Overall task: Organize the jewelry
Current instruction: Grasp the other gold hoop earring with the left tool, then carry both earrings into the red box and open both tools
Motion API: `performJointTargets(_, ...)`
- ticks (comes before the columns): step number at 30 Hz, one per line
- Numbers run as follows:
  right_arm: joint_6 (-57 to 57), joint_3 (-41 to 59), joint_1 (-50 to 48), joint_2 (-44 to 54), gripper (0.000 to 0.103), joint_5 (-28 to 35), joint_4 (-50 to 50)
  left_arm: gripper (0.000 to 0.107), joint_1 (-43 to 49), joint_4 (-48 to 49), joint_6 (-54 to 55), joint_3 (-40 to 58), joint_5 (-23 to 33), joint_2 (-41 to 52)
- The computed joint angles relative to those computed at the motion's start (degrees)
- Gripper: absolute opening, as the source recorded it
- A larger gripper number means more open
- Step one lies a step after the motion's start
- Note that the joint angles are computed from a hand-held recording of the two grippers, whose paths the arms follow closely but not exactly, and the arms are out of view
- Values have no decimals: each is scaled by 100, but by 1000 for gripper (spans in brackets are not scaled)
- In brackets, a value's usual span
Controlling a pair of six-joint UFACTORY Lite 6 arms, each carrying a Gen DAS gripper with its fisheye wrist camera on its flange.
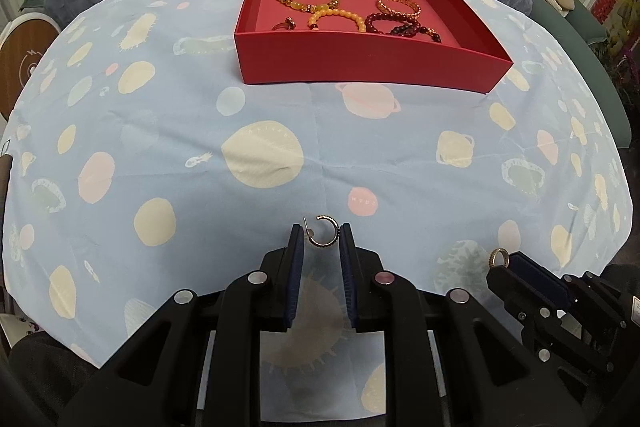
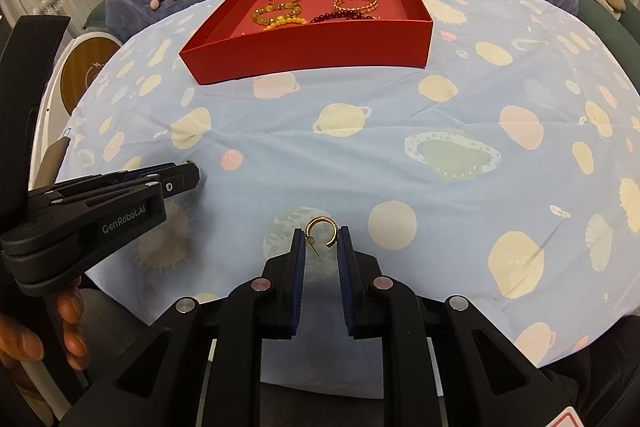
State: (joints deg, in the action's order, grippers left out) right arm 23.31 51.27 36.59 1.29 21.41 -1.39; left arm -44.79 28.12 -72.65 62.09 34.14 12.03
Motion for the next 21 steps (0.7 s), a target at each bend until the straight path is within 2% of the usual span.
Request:
performJointTargets(9, 166, 91, 100, -275, 15, 137, -134, 18, -421, 145, -277, 18, 335, -339)
performJointTargets(21, -293, 800, -176, -54, 15, 264, 126, 18, -383, 218, 71, 806, 680, -135)
